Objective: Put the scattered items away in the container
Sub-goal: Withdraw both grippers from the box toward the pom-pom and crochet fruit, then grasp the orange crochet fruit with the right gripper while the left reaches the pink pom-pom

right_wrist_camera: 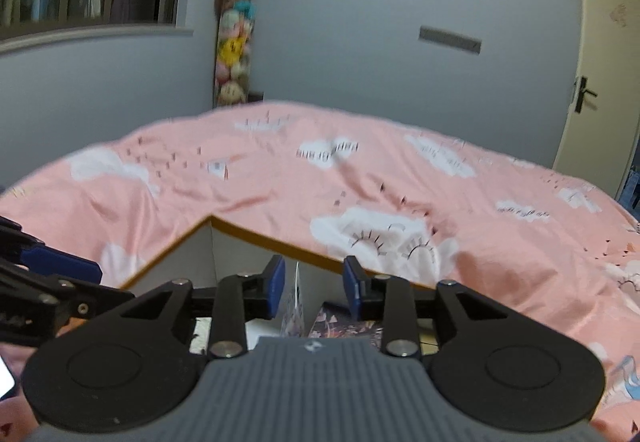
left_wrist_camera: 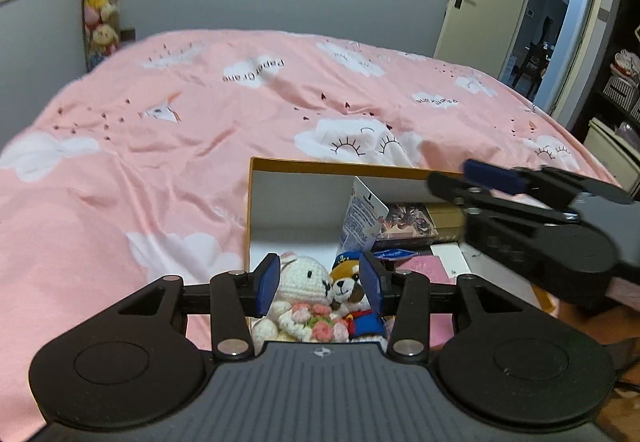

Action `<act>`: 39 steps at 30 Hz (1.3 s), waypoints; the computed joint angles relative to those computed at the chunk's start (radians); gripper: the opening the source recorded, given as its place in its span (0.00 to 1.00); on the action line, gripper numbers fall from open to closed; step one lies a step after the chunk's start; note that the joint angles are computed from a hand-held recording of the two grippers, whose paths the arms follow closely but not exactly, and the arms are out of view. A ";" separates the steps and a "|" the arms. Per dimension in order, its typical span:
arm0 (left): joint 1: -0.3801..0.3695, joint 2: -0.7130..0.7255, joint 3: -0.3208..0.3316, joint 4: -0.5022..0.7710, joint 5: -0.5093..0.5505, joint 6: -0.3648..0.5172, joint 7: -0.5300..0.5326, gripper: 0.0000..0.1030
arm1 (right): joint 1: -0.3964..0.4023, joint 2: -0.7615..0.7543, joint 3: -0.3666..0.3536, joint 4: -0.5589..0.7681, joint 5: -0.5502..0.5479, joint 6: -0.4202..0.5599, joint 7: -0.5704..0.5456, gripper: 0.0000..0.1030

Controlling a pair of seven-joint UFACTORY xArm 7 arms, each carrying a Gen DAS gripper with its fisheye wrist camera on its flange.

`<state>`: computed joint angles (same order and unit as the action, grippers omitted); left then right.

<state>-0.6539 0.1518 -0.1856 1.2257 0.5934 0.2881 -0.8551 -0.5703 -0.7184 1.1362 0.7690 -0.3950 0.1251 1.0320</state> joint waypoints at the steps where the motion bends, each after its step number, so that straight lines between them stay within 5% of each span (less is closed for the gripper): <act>1: -0.010 -0.016 0.005 -0.017 0.028 -0.002 -0.025 0.50 | 0.036 -0.034 -0.025 -0.027 0.010 -0.008 0.014 0.41; 9: -0.032 -0.088 -0.059 -0.128 0.187 0.052 -0.241 0.51 | 0.311 -0.258 -0.128 -0.210 0.069 0.064 0.129 0.50; 17: -0.058 -0.069 -0.116 -0.163 0.094 0.148 -0.114 0.51 | 0.557 -0.165 -0.195 -0.283 0.110 0.231 0.241 0.55; 25: -0.085 -0.019 -0.104 -0.164 0.025 0.150 -0.063 0.66 | 0.621 -0.048 -0.239 -0.277 0.066 0.285 0.318 0.56; 39: -0.133 0.079 -0.035 -0.122 0.049 0.118 -0.080 0.66 | 0.703 0.180 -0.354 -0.267 -0.077 0.283 0.380 0.57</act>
<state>-0.7872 0.2307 -0.2205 1.1036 0.6425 0.4058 -0.9354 0.1326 -0.5380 0.7825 0.5017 -0.4717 0.4083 1.4125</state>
